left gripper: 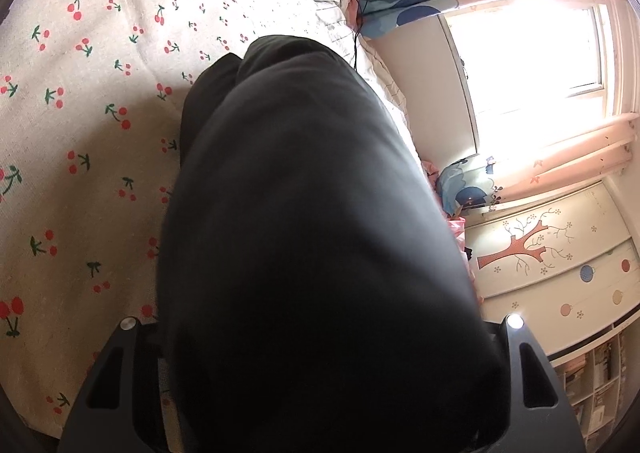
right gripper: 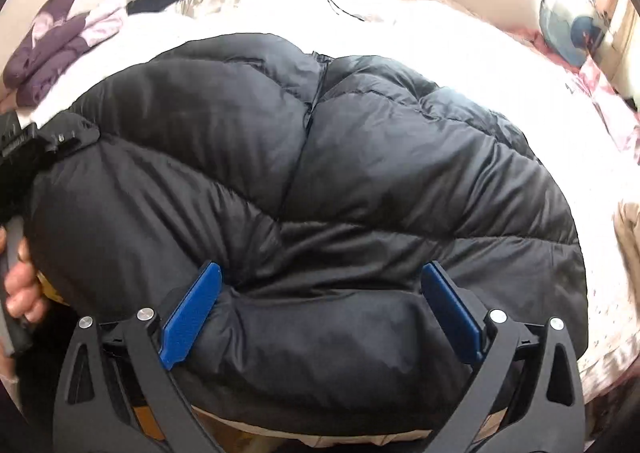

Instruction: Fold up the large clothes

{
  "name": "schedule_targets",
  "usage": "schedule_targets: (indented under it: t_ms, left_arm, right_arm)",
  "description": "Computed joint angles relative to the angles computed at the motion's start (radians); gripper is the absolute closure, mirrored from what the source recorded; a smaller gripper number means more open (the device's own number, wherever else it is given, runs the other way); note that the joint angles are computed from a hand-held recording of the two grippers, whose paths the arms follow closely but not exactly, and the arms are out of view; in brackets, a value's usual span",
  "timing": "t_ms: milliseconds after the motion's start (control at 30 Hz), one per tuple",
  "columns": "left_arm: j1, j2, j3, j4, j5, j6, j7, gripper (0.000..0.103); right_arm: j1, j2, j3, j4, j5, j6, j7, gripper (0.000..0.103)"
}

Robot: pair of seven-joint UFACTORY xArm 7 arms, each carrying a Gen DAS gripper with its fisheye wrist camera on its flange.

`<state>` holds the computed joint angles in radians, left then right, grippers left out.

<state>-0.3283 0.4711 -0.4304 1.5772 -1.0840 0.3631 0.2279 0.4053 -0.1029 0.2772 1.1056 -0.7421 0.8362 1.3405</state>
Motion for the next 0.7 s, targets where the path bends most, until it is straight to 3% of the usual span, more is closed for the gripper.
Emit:
schedule_targets:
  t_ms: [100,167,233,367,500,567,633,700]
  left_arm:
    - [-0.031,0.009,0.033,0.023,0.08,0.006,-0.063,0.041]
    - [-0.031,0.007,0.03,0.016,0.102,-0.006,-0.083,0.041]
    - [-0.018,0.005,0.013,0.002,0.096,-0.021,-0.077,0.041]
    - [-0.026,-0.001,0.01,-0.012,0.121,-0.051,-0.087,0.041]
    - [-0.001,-0.031,-0.021,-0.076,0.091,-0.1,-0.05,0.041]
    - [-0.001,-0.04,-0.027,-0.09,0.086,-0.119,-0.038,0.041]
    - [-0.02,-0.063,-0.015,-0.118,0.115,-0.143,-0.047,0.041]
    - [-0.043,-0.083,0.001,-0.146,0.165,-0.175,-0.077,0.041]
  right_arm:
    - [0.002,0.032,-0.016,0.004,0.019,-0.028,-0.041,0.006]
    - [0.0,-0.035,-0.006,-0.059,-0.04,-0.074,0.065,0.006]
    - [-0.011,-0.061,0.032,-0.077,-0.133,-0.037,0.161,0.006]
    - [-0.019,-0.044,0.015,-0.105,-0.097,-0.073,0.094,0.006]
    - [-0.058,-0.128,0.073,-0.169,-0.213,-0.089,0.249,0.006]
    - [-0.046,-0.107,0.049,-0.179,-0.19,-0.11,0.199,0.006]
    - [-0.069,-0.093,0.035,-0.186,-0.235,-0.131,0.18,0.006]
    - [-0.066,-0.072,0.04,-0.158,-0.217,-0.098,0.151,0.006]
